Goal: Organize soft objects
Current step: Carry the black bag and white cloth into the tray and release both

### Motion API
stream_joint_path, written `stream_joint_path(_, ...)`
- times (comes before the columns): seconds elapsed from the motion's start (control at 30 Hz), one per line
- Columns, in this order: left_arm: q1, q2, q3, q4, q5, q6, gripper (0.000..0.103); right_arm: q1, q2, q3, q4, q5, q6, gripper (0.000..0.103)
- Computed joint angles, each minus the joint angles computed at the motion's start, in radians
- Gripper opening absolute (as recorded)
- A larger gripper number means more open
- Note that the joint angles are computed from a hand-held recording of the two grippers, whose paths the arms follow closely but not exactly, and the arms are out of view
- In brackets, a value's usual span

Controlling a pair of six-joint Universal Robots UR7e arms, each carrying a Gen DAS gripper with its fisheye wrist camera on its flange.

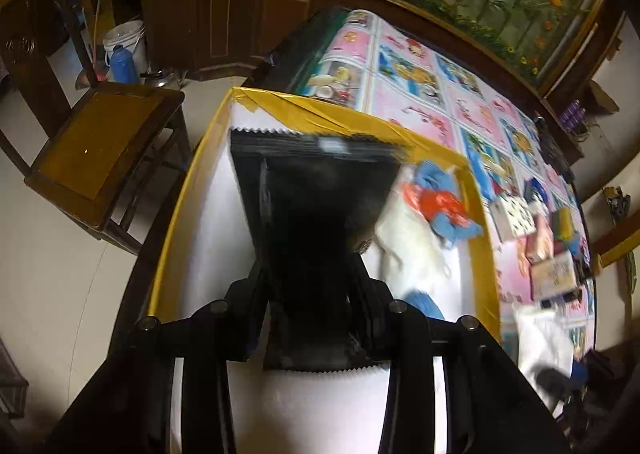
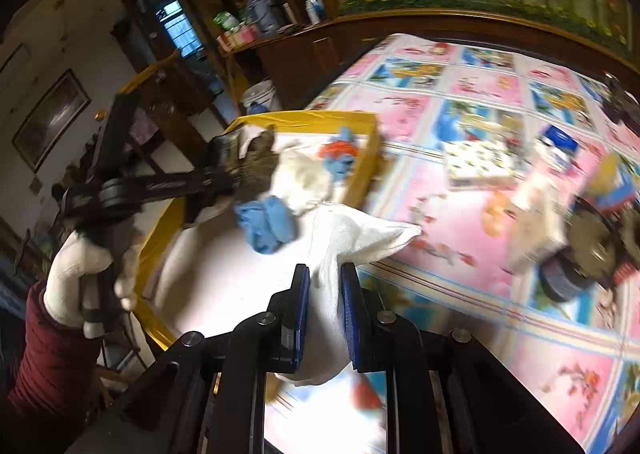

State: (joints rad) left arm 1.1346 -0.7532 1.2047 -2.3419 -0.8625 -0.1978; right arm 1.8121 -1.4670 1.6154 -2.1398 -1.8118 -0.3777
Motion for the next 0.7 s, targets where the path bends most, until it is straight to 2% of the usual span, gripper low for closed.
stream_joint_path(0.1,0.016,0.038,-0.074,0.044,0.008,-0.005,0.035,0.03,0.053,-0.02,-0.001,-0.013,-0.008,0.015)
stream_joint_path(0.2,0.034,0.056,-0.103,0.027,-0.003,-0.023,0.037,0.051,0.103,-0.042,-0.001,-0.021,-0.007,0.015)
stream_joint_path(0.27,0.041,0.059,-0.105,-0.007,-0.019,-0.007,0.047,0.062,0.131,-0.055,-0.003,-0.028,-0.011,0.015)
stream_joint_path(0.3,0.046,0.055,-0.104,-0.014,-0.046,-0.005,0.049,0.067,0.147,-0.063,-0.003,-0.031,-0.014,0.015)
stream_joint_path(0.37,0.053,0.04,-0.099,0.001,-0.107,-0.017,0.059,0.077,0.173,-0.074,-0.006,-0.041,-0.016,0.015)
stream_joint_path(0.4,0.057,0.029,-0.093,0.011,-0.139,-0.024,0.064,0.083,0.183,-0.077,-0.007,-0.046,-0.016,0.015)
stream_joint_path(0.47,0.059,0.011,-0.079,0.021,-0.164,-0.024,0.064,0.094,0.196,-0.076,-0.009,-0.055,-0.015,0.015)
stream_joint_path(0.7,0.038,-0.112,0.095,-0.164,-0.151,0.014,0.064,0.102,0.269,-0.144,-0.008,-0.048,0.015,0.015)
